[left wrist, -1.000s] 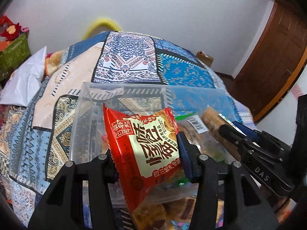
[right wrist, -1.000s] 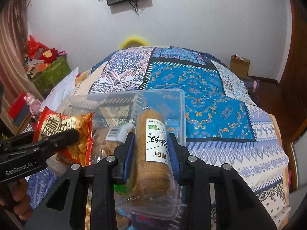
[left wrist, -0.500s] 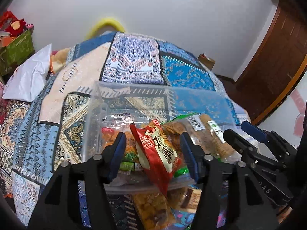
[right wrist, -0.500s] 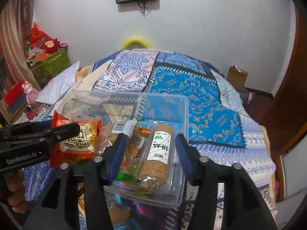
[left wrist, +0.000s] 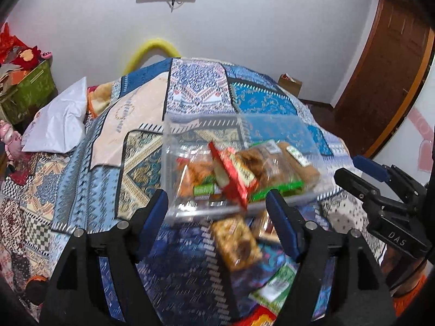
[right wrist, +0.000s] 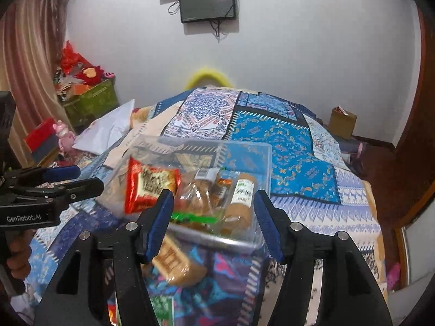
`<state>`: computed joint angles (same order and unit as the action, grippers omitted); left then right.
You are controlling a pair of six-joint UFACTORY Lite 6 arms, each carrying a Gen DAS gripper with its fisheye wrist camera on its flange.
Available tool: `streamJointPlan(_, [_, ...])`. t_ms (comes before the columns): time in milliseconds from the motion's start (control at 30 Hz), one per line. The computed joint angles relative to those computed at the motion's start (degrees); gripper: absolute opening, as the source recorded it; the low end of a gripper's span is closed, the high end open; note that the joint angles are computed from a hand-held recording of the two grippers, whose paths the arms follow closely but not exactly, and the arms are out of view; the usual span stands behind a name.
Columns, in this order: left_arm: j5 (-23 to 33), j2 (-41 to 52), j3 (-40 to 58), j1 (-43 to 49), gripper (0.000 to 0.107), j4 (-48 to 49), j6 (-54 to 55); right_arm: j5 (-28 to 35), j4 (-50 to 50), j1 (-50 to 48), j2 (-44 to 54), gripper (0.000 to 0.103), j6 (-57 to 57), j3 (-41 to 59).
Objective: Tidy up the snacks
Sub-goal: 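Withdraw both tools and lower them onto the biscuit packs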
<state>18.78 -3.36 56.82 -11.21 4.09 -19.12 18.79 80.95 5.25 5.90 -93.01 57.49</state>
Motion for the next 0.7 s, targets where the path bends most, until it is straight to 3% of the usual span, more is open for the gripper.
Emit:
streamJointPlan(400, [-1.2, -3.7, -13.0, -0.6, 0.074, -3.7, 4.1, 2.1, -7.2, 2.2, 5.2, 0.058, 3.9, -3.7])
streamJointPlan(467, [-1.7, -3.5, -14.3, -0.5, 0.074, -4.4, 5.2, 1.8, -8.1, 2.7, 7.0, 0.072, 4.4, -3.1])
streamJointPlan(700, [-3.4, -0.9, -15.8, -0.4, 0.074, -8.3, 8.2, 0.2, -9.5, 5.3, 12.9, 0.073, 6.1, 1.1])
